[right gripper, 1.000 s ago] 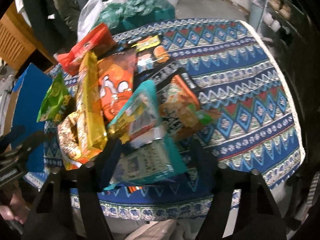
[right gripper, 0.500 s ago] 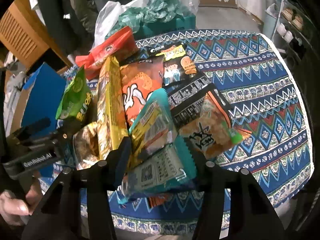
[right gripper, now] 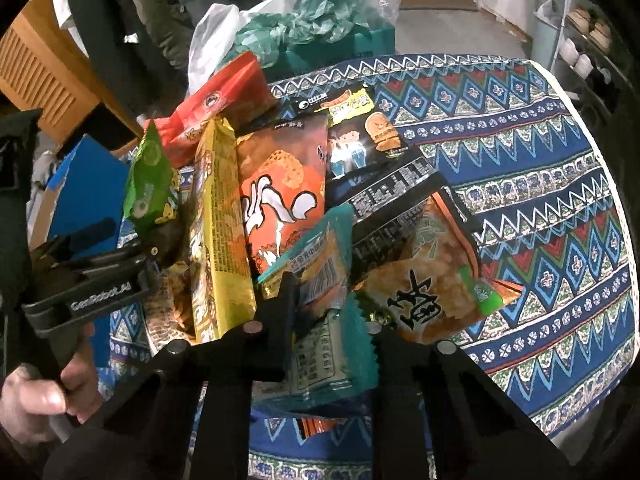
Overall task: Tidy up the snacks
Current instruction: 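Grasp the green snack bag with the left tool while the right tool reaches the teal bar packet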
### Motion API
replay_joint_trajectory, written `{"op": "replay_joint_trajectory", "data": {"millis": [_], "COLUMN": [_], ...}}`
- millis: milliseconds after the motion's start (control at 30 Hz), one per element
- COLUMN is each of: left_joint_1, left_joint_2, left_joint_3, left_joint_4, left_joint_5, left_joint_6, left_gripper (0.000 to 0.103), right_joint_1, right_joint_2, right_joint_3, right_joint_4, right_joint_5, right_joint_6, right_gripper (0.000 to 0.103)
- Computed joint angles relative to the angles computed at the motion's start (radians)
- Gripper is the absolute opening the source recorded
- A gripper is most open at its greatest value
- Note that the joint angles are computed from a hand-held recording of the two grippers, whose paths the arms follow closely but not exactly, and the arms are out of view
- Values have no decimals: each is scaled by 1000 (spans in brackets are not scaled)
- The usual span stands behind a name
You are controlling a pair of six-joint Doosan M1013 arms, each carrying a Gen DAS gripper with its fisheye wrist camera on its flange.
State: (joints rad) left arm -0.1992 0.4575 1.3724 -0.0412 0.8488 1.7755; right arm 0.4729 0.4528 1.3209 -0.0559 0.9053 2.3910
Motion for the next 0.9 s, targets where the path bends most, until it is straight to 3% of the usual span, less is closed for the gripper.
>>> {"op": "replay_joint_trajectory", "data": {"millis": [200,333,500,600,900], "left_joint_1": [15,23,36,45,66], "left_joint_2": [10,22,11,0,-51], "left_joint_3": [-16,-34,-19,-12,13], "left_joint_4": [-87,-127,-180,-213,-308], "left_joint_5": [-19,7,-9,-20,-62], "left_joint_6": [40,46,57,77,167], "left_gripper": [94,57,52,39,38], "right_joint_1": [5,16,26,30,54], "right_joint_2": [-13,-8,-8,-16,-34], "right_joint_3": [6,-12,-26,-27,-47], "right_joint_4": [-12,-51,-105,-131,-261], "right_joint_5": [-20,-12,11,12,44], "right_joint_6": [-1,-23,-18,-2,65], "right_gripper": [12,11,11,7,7]}}
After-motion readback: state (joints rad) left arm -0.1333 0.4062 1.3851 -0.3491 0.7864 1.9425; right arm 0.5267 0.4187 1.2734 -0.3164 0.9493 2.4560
